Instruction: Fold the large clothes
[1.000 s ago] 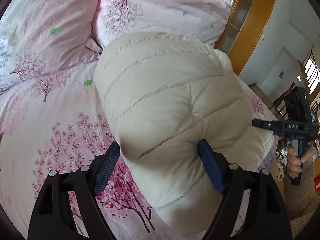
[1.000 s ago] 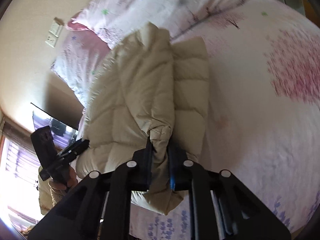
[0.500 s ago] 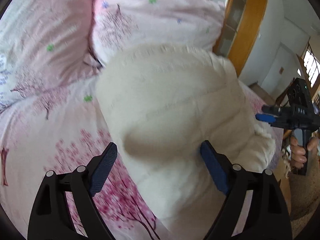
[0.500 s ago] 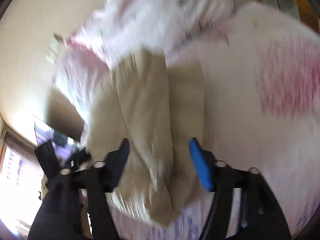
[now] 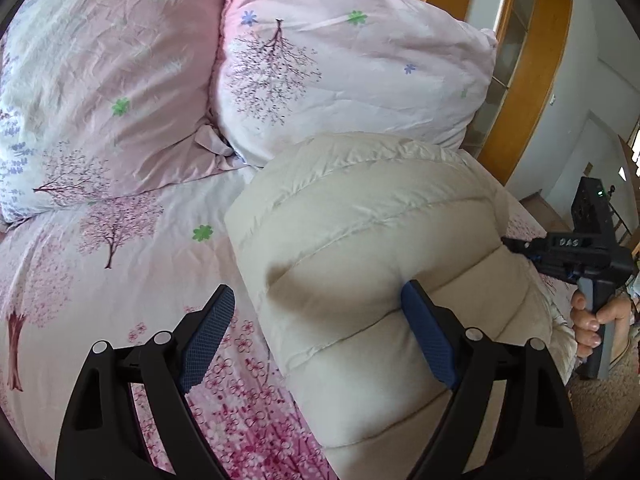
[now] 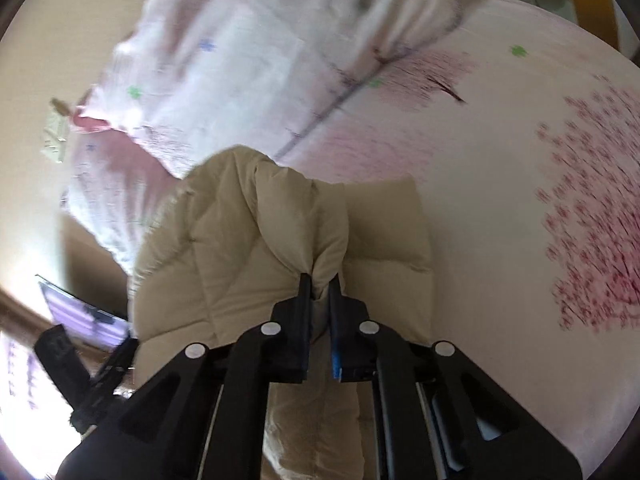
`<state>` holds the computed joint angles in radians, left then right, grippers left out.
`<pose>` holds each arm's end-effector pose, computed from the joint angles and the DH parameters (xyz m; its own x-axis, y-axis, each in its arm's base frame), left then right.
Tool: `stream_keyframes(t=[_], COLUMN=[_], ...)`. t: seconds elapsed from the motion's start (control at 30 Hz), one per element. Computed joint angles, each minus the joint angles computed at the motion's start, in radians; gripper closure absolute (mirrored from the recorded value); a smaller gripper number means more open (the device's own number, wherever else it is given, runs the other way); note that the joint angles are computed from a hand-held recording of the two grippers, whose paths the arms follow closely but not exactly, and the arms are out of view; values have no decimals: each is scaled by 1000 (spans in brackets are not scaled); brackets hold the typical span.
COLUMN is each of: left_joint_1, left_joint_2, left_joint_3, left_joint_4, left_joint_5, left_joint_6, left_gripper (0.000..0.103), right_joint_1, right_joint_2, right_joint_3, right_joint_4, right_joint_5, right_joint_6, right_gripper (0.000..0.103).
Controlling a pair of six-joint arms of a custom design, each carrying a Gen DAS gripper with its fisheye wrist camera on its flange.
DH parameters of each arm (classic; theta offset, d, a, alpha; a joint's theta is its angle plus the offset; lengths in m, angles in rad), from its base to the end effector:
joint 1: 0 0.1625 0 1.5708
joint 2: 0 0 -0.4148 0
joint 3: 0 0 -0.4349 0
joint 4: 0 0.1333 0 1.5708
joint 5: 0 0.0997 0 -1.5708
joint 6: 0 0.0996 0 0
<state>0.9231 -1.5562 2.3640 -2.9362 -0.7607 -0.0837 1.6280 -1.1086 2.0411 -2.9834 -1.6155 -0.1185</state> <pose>-0.0941 -0.4649 0.2574 -0.8211 0.0533 -0.5682 0.4449 0.6835 -0.5787 0.1617 -0.5702 0.1423 -0.9855 -0.1409 0.0940 -0.1684 0.8750 -0.4539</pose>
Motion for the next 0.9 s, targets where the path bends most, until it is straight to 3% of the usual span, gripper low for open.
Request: stream_keyframes(t=[0.2, 0.3, 0.4, 0.5, 0.6, 0.7, 0.8, 0.9], left_joint_1=[15, 3, -28, -57, -94, -103, -72, -41], left_joint_2=[47, 27, -16, -49, -57, -25, -13, -3], left_joint_3=[-11, -1, 24, 45, 61, 53, 34, 20], left_joint_4=[-23, -13, -5, -2, 22, 64, 111, 125], left_joint_5=[-24, -16, 12, 17, 50, 90, 48, 5], left_joint_6=[18, 3, 3, 11, 14, 4, -35, -57], left_gripper=[15, 16, 16, 16, 16, 16, 15, 15], right_joint_1=[8, 37, 54, 65, 84, 104, 115, 98], right_joint_2=[33, 17, -23, -66, -87, -62, -26, -18], right_joint_3=[12, 37, 99, 173, 220, 226, 207, 198], right_joint_4=[-37, -93, -224, -333, -321, -308, -273, -242], right_joint_5=[-126, -183, -176, -116, -82, -125, -200, -188], right_joint_6=[9, -34, -78, -156, -233, -273, -254, -221], right_gripper=[95, 85, 62, 62, 62, 62, 60, 59])
